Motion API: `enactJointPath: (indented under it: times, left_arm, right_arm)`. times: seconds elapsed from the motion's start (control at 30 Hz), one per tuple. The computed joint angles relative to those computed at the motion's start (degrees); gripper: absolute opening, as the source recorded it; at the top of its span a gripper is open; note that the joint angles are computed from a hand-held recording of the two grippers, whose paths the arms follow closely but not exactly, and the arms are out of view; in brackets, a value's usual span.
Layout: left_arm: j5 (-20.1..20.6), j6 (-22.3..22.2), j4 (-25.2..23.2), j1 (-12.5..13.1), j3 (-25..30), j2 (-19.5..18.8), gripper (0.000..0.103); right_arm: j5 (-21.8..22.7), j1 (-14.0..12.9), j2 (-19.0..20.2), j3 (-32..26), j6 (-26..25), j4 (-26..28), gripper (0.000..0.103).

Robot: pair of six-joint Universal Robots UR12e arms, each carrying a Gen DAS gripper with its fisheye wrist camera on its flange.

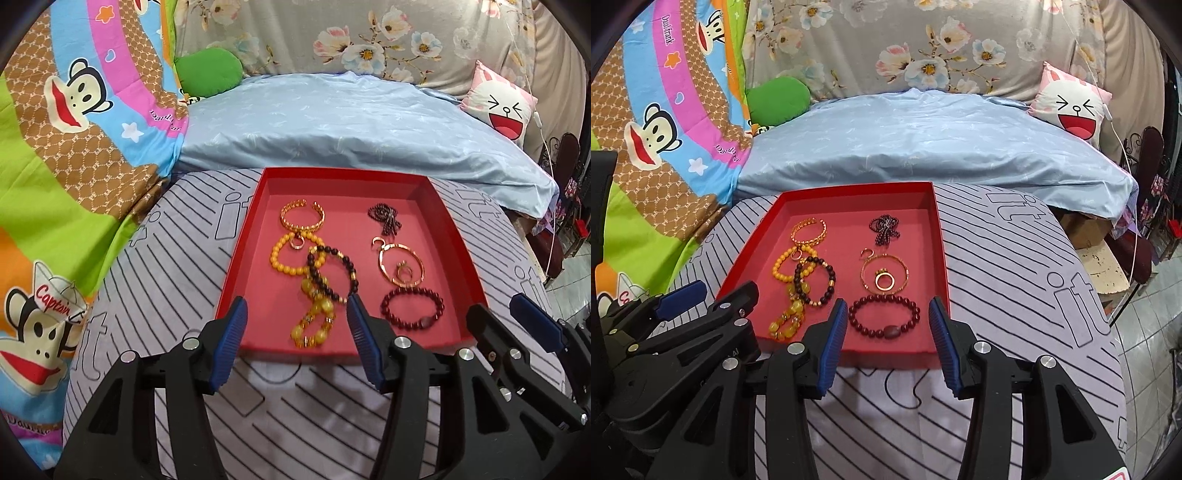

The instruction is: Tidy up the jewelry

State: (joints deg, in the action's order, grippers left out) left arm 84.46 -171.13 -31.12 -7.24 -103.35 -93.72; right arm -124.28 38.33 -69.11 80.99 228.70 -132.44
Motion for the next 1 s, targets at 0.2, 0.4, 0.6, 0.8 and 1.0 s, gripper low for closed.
enactJointPath:
  times: [0.2,0.4,0.6,0.8,1.0]
  left_arm:
    - [0.6,-0.1,-0.6,0.3,-2.3,1.9,0.06]
    - [1.6,-0.7,-0.9,0.5,-4.0,3.0,0.072]
    - [2.7,-0.8,-0.1,0.7,-5.3,3.5,0.081]
    - [3.4,-1.0,1.2,1.2,-6.3,4.0,0.091]
    - [3.8,-1.1,0.6,1.3,-6.7,4.1,0.094]
  right_arm:
    - [0.0,1.0,-1.0,1.7,1.8,0.2,0.049]
    - [0.2,1.6,-1.7,3.2,3.1,0.4,0.056]
    - [0.5,2.0,-2.2,4.2,3.9,0.6,0.064]
    - [-1.0,2.5,-2.4,4.5,5.5,2.0,0.078]
    - [-1.5,2.9,-2.3,4.4,5.9,3.1,0.084]
